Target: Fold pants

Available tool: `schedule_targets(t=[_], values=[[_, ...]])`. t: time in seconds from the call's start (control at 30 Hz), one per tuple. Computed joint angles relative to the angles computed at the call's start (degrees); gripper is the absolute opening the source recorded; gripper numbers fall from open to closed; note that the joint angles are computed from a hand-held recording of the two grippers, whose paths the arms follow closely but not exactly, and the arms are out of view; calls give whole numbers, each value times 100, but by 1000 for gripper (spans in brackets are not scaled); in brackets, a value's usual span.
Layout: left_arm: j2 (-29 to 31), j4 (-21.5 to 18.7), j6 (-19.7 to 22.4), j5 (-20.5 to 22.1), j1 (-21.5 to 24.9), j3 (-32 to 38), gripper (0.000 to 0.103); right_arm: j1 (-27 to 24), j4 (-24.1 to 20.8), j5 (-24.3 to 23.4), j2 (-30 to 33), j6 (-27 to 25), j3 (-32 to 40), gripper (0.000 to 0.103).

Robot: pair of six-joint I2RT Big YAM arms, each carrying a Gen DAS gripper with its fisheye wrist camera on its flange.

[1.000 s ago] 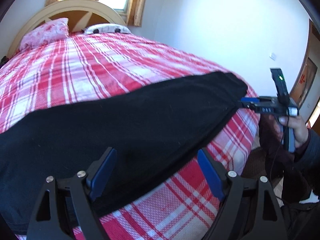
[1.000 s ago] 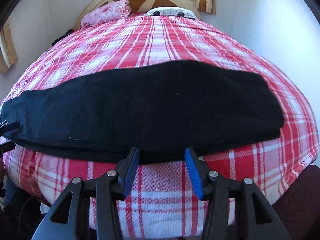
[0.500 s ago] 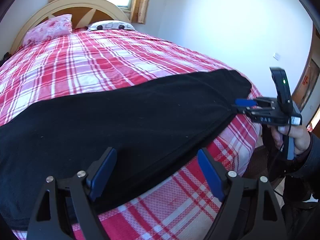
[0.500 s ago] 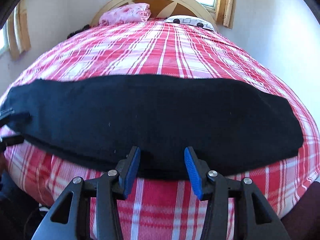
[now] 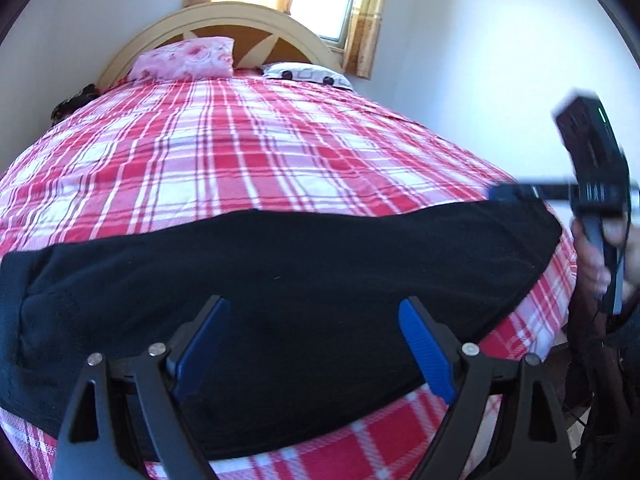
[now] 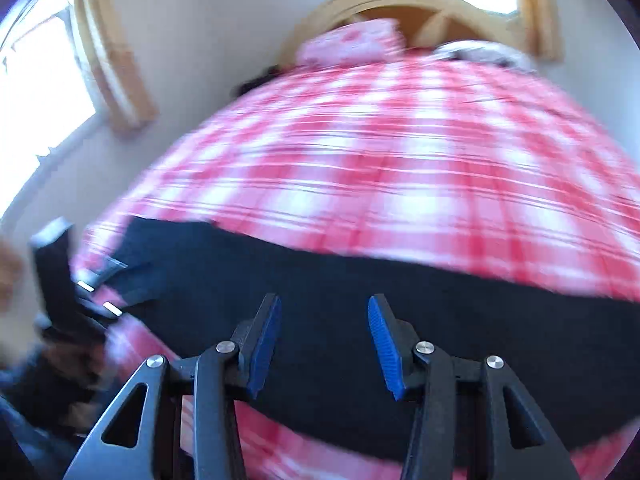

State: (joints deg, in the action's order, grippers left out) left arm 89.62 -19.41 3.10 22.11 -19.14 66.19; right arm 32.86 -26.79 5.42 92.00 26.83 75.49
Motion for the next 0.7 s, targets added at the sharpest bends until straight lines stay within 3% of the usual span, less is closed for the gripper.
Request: schedule_targets(t=[0.1, 0.2, 0.37, 0.5, 0.6, 0.7], values=[[160, -93, -37, 93, 29, 64, 89, -170, 26, -1179, 842, 31, 992, 48], [224, -270, -49, 200, 60, 135, 91, -265, -118, -1859, 1621, 247, 1926, 48], [228, -294, 131, 293, 65, 99, 96, -457, -506, -2923, 3024, 1157, 3586, 39], [206, -191, 225, 358, 65, 23, 100, -559, -725, -3921, 3687, 1746, 4294, 38], [258, -236, 228, 548, 110, 76, 103, -575, -752, -4406, 3954, 2014, 4582, 38], [267, -233, 218, 674, 140, 79, 103, -541, -1278, -4671, 4358, 2047, 5240, 38]])
